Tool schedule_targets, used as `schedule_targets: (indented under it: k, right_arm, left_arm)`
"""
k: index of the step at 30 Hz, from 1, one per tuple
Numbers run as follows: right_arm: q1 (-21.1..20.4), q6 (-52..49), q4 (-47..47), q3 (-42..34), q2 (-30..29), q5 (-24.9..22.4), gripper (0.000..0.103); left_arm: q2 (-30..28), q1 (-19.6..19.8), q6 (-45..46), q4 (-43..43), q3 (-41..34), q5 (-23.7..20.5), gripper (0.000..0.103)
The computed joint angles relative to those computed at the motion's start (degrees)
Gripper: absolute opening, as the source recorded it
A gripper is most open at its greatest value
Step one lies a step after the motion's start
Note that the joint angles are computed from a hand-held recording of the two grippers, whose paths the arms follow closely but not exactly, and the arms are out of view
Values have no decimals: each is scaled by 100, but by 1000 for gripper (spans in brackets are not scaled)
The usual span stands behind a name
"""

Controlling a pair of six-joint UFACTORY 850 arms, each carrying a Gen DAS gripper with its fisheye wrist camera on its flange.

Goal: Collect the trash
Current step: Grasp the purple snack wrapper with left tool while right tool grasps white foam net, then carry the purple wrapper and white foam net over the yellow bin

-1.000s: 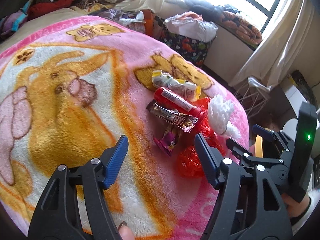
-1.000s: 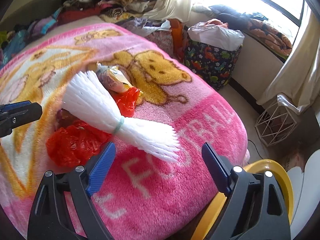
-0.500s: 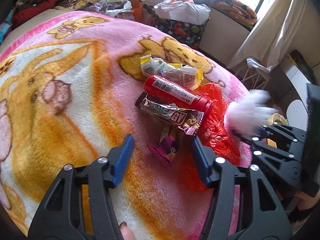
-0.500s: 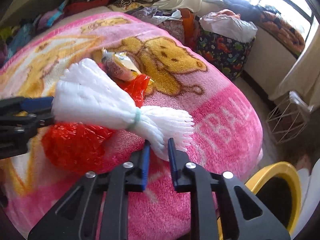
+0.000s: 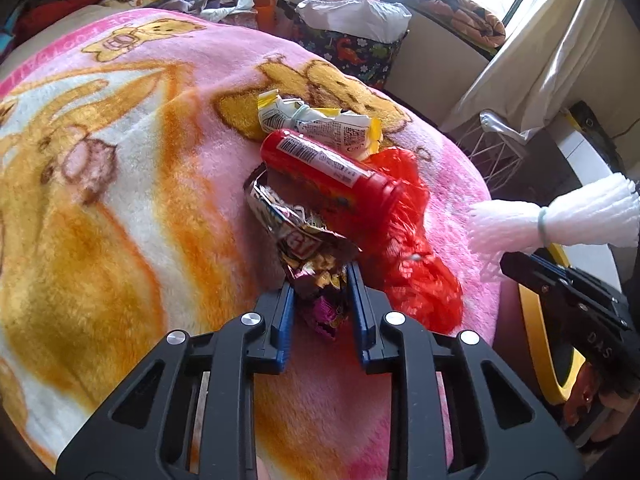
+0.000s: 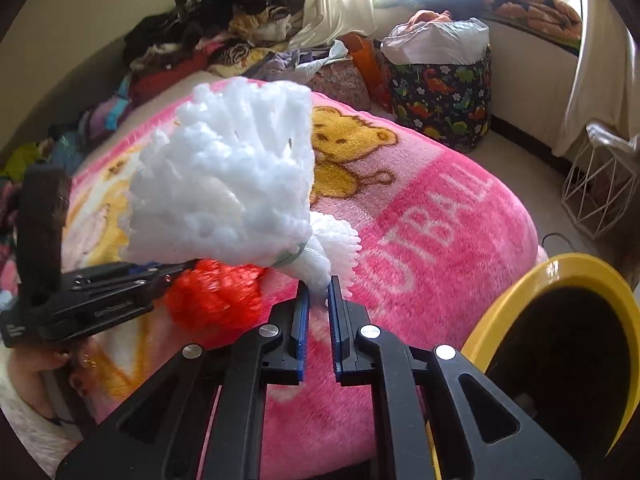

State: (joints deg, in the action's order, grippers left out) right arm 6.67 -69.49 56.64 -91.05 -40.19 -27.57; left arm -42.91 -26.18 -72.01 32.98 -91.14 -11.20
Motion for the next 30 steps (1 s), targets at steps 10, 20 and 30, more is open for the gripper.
schedule_targets:
  k: [10,20,30]
  right_arm:
    - [-79,-897,873,673,536,-162,9]
    - [-112,-1448,1358,1014,868,-280,9]
    - [-209,-1775,1731,1255,1150,-249,9]
  left_arm:
    - [560,-139,-2755,2499,676,156,17]
    - [958,-281,-4810,4597,949,40,16]
    - [1056,-452,-5612,5534,853,-107,16]
